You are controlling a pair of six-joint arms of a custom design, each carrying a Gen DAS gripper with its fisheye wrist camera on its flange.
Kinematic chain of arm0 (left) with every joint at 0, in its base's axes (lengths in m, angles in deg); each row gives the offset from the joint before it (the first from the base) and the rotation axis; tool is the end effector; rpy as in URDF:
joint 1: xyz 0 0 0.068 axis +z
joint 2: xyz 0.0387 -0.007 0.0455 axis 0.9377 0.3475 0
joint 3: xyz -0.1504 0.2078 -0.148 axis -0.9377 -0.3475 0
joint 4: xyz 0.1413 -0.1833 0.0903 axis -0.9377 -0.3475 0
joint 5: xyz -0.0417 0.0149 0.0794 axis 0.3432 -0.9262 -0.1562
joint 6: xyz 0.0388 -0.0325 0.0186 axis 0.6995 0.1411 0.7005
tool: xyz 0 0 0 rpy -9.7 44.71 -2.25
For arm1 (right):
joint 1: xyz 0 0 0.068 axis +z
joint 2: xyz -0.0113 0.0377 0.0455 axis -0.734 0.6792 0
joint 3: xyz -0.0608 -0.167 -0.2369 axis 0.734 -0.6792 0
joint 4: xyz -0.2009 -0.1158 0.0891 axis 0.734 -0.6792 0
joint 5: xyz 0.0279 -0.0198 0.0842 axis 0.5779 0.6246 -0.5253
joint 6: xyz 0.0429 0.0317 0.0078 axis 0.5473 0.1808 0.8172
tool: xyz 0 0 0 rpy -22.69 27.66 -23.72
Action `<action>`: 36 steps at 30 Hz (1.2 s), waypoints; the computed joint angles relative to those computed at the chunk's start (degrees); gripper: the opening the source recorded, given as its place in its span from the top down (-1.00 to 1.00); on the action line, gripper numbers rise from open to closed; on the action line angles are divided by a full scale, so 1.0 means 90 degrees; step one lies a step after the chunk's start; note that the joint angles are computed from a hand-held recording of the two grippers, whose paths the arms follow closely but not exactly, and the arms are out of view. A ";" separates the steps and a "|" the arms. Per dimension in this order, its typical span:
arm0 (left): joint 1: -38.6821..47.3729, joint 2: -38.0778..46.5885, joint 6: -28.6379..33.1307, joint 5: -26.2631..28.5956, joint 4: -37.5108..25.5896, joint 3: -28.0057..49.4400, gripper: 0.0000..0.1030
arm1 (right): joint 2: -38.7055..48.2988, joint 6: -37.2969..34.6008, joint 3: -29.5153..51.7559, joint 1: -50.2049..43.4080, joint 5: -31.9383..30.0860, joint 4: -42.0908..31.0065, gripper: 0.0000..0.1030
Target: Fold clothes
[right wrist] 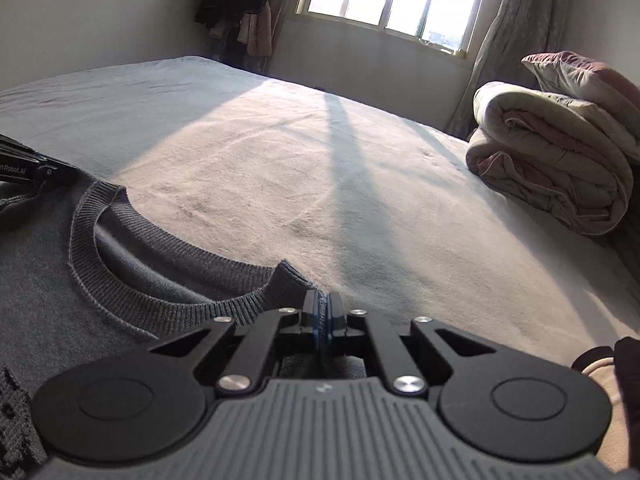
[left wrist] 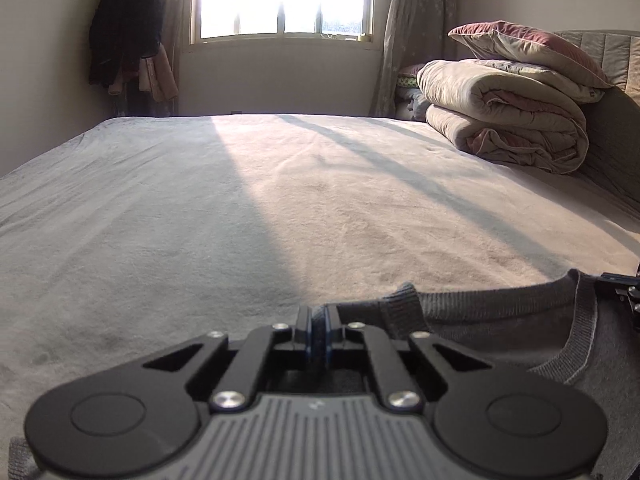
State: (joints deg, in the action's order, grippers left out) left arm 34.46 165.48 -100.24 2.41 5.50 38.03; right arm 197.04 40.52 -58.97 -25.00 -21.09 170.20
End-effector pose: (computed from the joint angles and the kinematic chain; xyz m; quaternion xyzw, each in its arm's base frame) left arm 0.2059 -0.1160 0.0227 -0.1304 0.8514 0.0575 0.5048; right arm 0.2861 0.1201 0.0050 -0.3293 0.7884 0.0459 0.5176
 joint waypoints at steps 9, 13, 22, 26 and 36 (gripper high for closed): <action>0.0337 0.0050 0.0059 0.0319 -0.1597 0.0869 0.81 | 0.0273 0.0029 0.1059 0.0160 0.0355 -0.1356 0.89; 0.0304 -0.0143 -0.0192 0.0258 -0.1741 0.0765 0.40 | 0.0024 0.0145 0.1125 0.0043 0.0183 -0.1790 0.81; -0.0672 -0.1428 -0.1201 0.0251 -0.2628 0.0337 -0.07 | -0.1834 0.0534 0.0029 -0.1375 -0.1393 -0.3102 0.29; -0.1076 -0.1732 -0.1161 0.0602 -0.3412 0.0830 -0.07 | -0.2661 0.0003 -0.0507 -0.2726 -0.2072 -0.3879 0.29; -0.1501 -0.0932 -0.1093 0.1865 -0.4483 0.3131 -0.02 | -0.2273 -0.0399 0.0379 -0.5397 -0.4086 -0.6404 0.29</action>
